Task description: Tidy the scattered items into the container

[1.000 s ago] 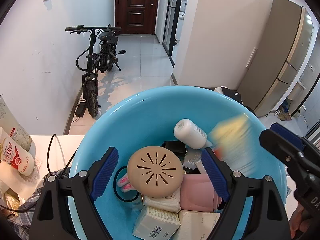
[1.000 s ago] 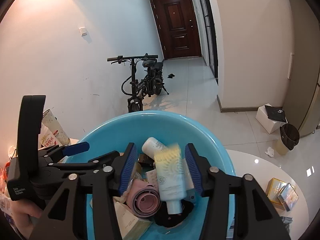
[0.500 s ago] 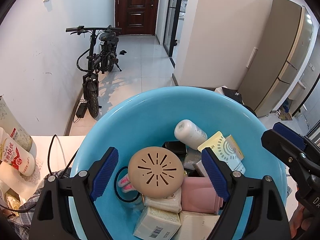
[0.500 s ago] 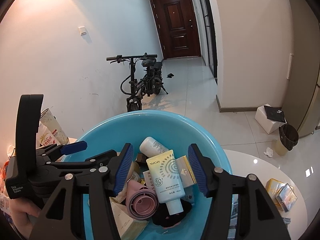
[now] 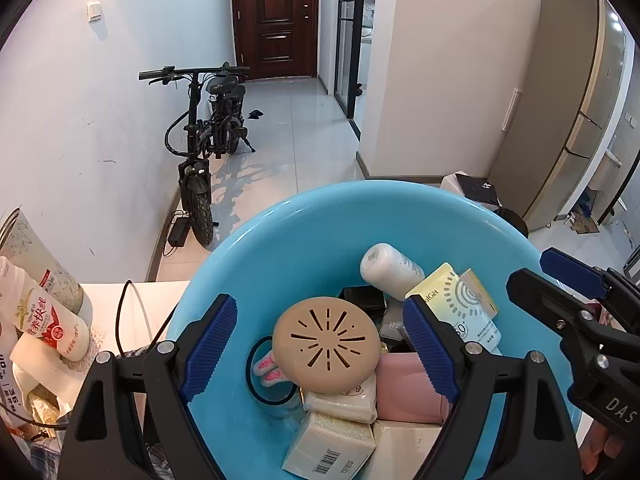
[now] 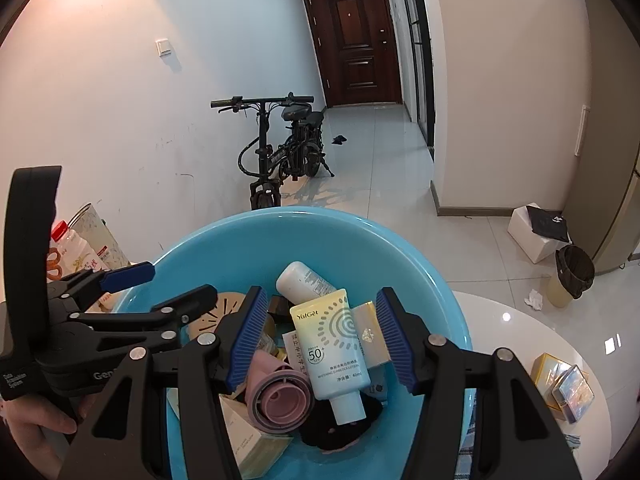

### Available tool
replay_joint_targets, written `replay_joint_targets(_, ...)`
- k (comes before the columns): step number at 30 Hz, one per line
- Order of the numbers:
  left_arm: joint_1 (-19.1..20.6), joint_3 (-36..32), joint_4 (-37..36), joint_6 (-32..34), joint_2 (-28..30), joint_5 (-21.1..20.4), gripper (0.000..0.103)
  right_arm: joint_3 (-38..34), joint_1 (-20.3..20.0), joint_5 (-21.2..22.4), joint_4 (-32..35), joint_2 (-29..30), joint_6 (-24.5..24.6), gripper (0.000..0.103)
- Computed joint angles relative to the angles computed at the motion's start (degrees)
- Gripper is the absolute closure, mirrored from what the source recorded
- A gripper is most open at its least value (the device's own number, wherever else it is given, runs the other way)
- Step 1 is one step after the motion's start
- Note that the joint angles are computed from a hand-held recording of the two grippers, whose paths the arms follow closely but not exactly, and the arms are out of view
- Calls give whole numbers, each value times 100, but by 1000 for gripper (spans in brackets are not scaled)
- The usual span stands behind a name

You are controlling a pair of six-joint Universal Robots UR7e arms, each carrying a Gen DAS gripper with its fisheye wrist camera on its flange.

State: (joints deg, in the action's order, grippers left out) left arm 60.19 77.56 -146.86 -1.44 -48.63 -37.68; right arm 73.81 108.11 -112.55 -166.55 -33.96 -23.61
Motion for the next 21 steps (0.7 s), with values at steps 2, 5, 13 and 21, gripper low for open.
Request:
replay_joint_targets(2, 4, -12, 53, -15, -3, 13, 16, -29, -4, -25, 53, 13, 41, 44)
replay_joint_targets(5, 7, 0, 1, 4, -11, -16, 16, -63, -3, -71, 55, 47, 56, 30)
replay_joint_targets(13, 0, 116, -215, 87, -28, -108, 11, -89, -9, -115, 34, 63, 133, 12)
replay_joint_targets(21, -98, 225, -477, 354, -37, 36, 0, 51, -76, 157, -1, -117, 296, 11)
